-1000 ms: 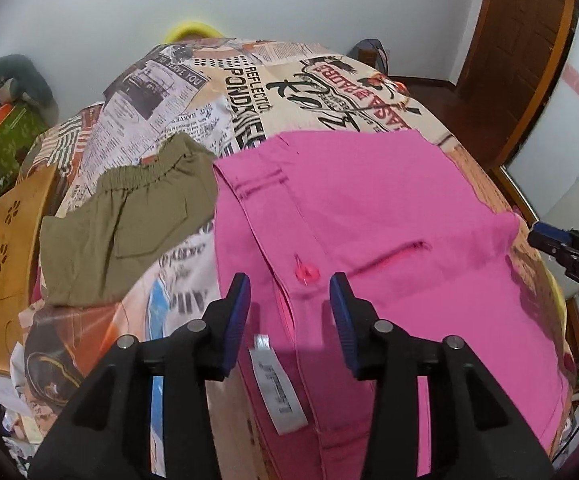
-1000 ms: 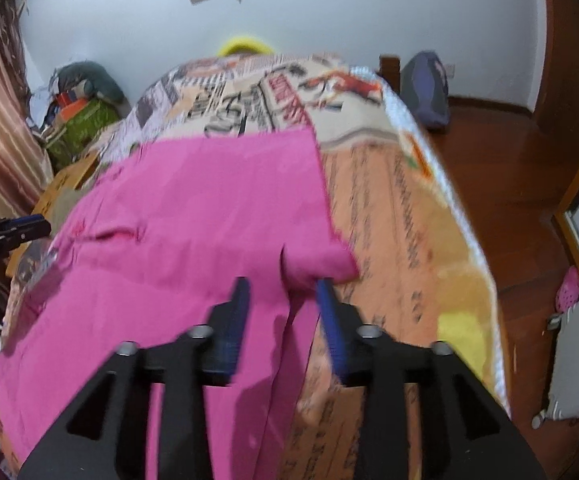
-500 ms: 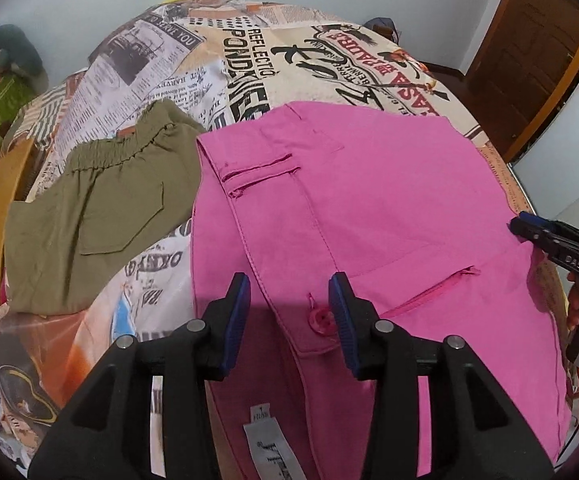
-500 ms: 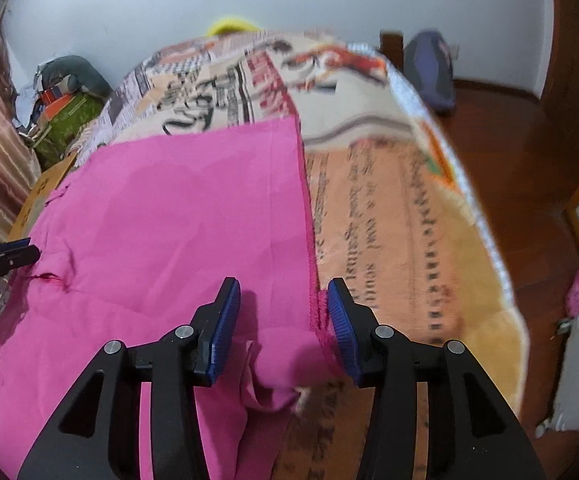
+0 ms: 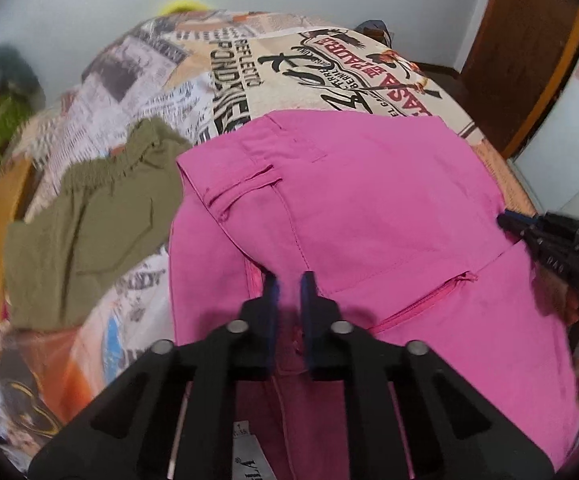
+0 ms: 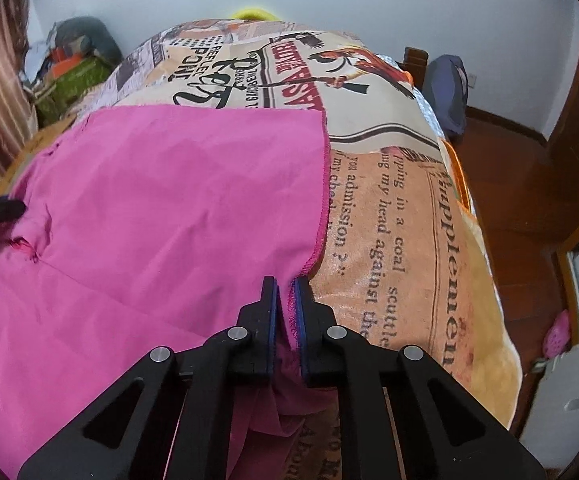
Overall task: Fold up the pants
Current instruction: 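Lift the pink pants edge with both grippers, raising the fabric off the bed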
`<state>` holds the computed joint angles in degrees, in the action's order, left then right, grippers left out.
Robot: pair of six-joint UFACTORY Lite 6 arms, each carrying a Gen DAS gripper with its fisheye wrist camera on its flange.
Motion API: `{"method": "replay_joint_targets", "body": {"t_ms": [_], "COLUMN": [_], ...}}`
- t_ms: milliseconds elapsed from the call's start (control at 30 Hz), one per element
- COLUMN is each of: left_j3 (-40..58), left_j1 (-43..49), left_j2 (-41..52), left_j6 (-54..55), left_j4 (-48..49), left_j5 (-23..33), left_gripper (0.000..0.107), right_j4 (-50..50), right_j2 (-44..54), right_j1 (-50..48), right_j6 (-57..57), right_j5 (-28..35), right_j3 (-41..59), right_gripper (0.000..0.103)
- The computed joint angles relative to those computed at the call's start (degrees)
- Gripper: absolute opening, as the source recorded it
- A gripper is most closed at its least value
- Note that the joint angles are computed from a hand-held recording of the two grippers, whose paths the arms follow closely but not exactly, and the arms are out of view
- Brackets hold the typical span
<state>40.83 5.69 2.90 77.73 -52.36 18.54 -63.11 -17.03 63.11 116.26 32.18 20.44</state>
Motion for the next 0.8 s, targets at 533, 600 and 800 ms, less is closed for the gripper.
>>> {"method": "replay_joint_targets", "body": {"t_ms": [533,600,800], "left_j3": [1.3,1.4,9.0], "left_j1": [8.0,8.2,10.2], "left_j2": [0.6,-1.3,1.6], "left_j6": [3.8,3.3,2.6], "left_j4": [1.7,3.2,2.0], "left_j5": [3.5,4.5,7.6], "left_gripper": [0.008,0.008,0.044], "right_j4": [8.6,12.2,11.1], "right_j2": [-0.7,-1.4,-6.6], "right_j1": [-2.9,-3.2,-5.0], "right_j6": [-12.4,-16.8,-19.8], "right_j5": [-1.5,-0.1,3.1], "right_j3": [1.8,3.1,5.7], "right_gripper": [0.009,0.011,0.032]}}
